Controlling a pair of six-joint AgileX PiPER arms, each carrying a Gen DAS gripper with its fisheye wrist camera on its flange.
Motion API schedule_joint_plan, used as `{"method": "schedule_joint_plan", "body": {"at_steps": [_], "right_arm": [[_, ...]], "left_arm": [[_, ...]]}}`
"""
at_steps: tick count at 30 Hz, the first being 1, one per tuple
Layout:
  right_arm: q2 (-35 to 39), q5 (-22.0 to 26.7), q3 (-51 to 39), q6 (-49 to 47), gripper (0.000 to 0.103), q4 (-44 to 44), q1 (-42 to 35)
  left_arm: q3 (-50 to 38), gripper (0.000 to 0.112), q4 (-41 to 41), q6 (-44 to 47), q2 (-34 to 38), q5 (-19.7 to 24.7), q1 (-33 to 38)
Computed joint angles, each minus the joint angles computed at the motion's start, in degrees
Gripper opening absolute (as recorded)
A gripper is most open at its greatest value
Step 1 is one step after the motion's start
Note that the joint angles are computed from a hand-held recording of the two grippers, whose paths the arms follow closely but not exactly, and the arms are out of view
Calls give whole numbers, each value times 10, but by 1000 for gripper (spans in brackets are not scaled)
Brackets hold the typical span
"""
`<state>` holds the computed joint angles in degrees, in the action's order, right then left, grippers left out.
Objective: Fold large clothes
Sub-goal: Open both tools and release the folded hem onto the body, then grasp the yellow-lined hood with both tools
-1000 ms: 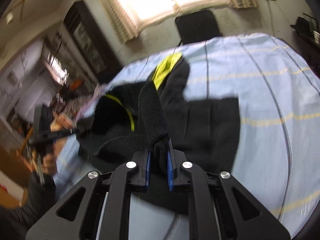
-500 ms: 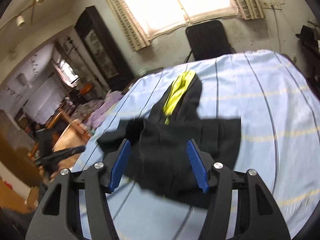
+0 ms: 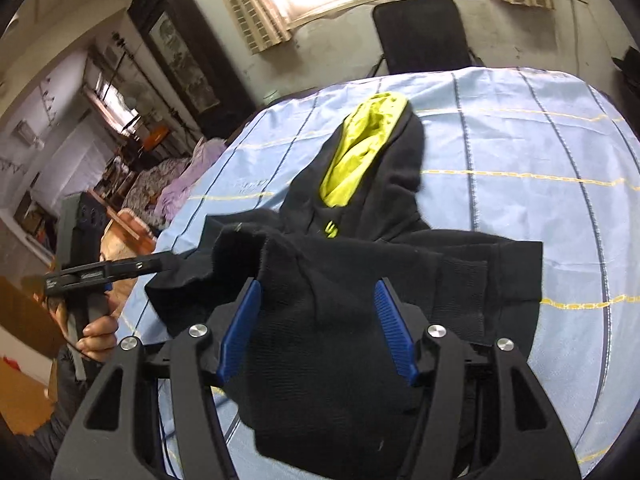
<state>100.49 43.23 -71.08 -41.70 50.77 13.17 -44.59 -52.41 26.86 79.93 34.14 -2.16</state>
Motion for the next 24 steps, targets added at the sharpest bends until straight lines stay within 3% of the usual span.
{"method": "schedule_joint_plan", "body": {"at_steps": [2, 4, 9, 10, 11, 13, 15, 17, 19, 21, 22, 24], "right_arm": [[-3, 3, 6, -7, 58, -4, 5], [1, 4, 11, -1, 58, -20, 14], [11, 2, 34, -5, 58, -54, 32], [6, -7, 46, -10, 50, -55, 35], [1, -14, 53, -10, 30, -61, 38], [-9, -10, 67, -7, 9, -71, 41], [-35, -7, 90, -12, 9, -70, 38], [-82, 10, 124, -22, 8, -70, 31], [-152, 43, 169, -33, 8, -64, 12], [-217, 84, 207, -47, 8, -53, -10], [-256, 110, 227, -51, 8, -52, -21], [-315, 162, 260, -54, 9, -57, -31]], "left_arm": [[8, 64, 8, -3, -7, -12, -10], [13, 46, 29, -19, -9, -24, -21], [34, 17, 2, 18, -15, -21, -6], [40, 13, -7, 28, -21, -18, -3], [48, 12, -11, 34, -30, -15, -1], [69, 11, -4, 32, -64, -14, -5], [94, 10, 43, -15, -123, -4, -14], [114, 10, 73, -50, -182, 24, -12], [140, 10, 94, -71, -271, 92, 14], [165, 10, 90, -72, -373, 202, 73], [172, 10, 99, -89, -411, 237, 83], [185, 10, 159, -186, -497, 277, 35]]}}
